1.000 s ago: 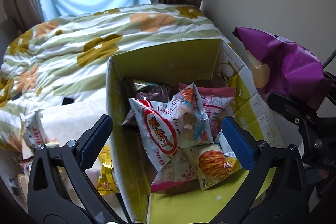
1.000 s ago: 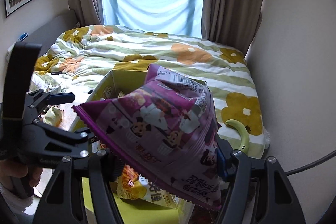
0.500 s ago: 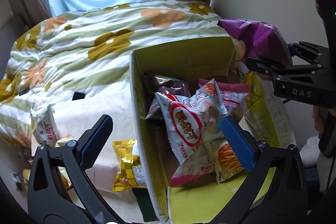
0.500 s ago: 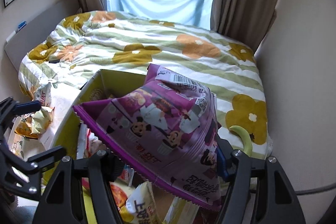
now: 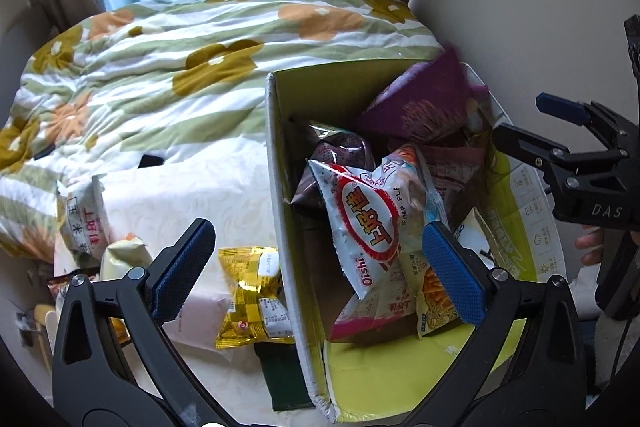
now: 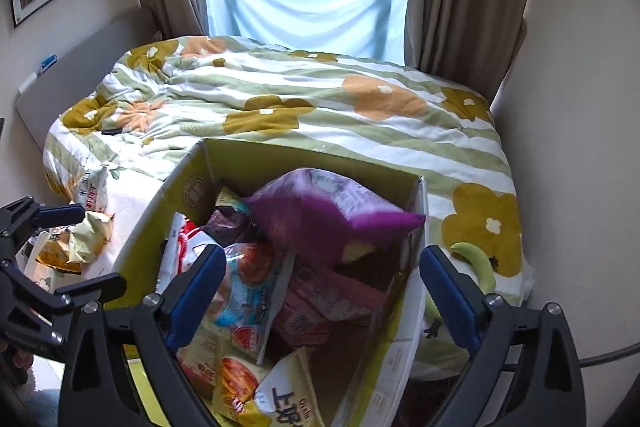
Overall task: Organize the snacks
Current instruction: 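Carry both bags over the cardboard box and open both grippers to drop them, then move both grippers back to the remaining snacks on the table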
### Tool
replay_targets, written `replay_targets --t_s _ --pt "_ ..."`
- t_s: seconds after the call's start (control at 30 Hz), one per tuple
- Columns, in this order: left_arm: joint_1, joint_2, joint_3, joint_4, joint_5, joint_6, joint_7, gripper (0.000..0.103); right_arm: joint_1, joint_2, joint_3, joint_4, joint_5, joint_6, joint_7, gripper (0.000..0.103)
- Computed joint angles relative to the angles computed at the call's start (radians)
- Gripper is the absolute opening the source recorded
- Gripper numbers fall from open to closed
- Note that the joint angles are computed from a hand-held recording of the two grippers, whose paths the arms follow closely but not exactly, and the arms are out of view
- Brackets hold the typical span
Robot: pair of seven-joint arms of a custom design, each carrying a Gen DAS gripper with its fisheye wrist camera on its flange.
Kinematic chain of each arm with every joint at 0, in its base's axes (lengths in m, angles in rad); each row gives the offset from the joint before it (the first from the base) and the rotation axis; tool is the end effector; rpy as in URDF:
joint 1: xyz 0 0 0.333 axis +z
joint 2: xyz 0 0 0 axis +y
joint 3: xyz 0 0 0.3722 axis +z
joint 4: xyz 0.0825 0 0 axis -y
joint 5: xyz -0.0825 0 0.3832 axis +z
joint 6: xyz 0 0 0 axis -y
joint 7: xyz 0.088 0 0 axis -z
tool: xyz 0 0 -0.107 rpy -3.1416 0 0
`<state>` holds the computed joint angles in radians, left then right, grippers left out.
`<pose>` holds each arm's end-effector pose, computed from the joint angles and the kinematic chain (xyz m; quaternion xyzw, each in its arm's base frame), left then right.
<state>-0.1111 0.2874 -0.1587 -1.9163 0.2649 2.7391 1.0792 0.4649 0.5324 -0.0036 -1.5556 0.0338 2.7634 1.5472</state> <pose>0.6471 -0.1792 0.4608 -0.6888 0.6716 -0.2201 0.1613 0.6894 0.3418 0.4655 -0.8014 0.4979 -0.1691 0.2851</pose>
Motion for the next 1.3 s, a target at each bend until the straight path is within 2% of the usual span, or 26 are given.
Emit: replay_targets --t_s 0.1,0.3,0.5,0.67,0.8,1.03,1.07,1.13,1.3 --pt "-0.013 -0.021 0.012 -0.020 0.031 0.006 -0.027 0.102 0.001 -0.023 0.002 -0.028 0.003 0.006 0.002 0.096" --pt "-0.030 -0.081 0.024 -0.063 0.093 0.030 -0.093 0.102 0.014 -0.106 -0.003 -0.125 -0.003 0.074 0.033 0.096" --pt "-0.045 -0.184 0.041 -0.140 0.228 0.039 -0.242 0.103 -0.037 -0.183 0.088 -0.204 0.082 0.136 -0.055 0.097" --pt "-0.015 -0.306 0.027 -0.245 0.328 0.014 -0.374 0.103 -0.045 -0.217 0.138 -0.243 0.152 0.171 -0.142 0.097" --pt "0.027 -0.405 0.010 -0.336 0.367 -0.010 -0.439 0.103 -0.009 -0.239 0.135 -0.281 0.171 0.215 -0.144 0.097" --pt "0.105 -0.535 0.017 -0.486 0.356 0.022 -0.464 0.103 0.038 -0.260 0.148 -0.328 0.215 0.253 -0.103 0.097" --pt "0.113 -0.550 0.028 -0.509 0.342 0.036 -0.449 0.103 0.060 -0.259 0.133 -0.332 0.204 0.262 -0.078 0.097" --pt "0.121 -0.571 0.058 -0.546 0.295 0.063 -0.393 0.103 0.137 -0.252 0.065 -0.330 0.139 0.273 0.018 0.097" --pt "0.113 -0.610 0.170 -0.622 0.118 0.112 -0.151 0.103 0.301 -0.227 -0.075 -0.303 -0.015 0.264 0.300 0.097"
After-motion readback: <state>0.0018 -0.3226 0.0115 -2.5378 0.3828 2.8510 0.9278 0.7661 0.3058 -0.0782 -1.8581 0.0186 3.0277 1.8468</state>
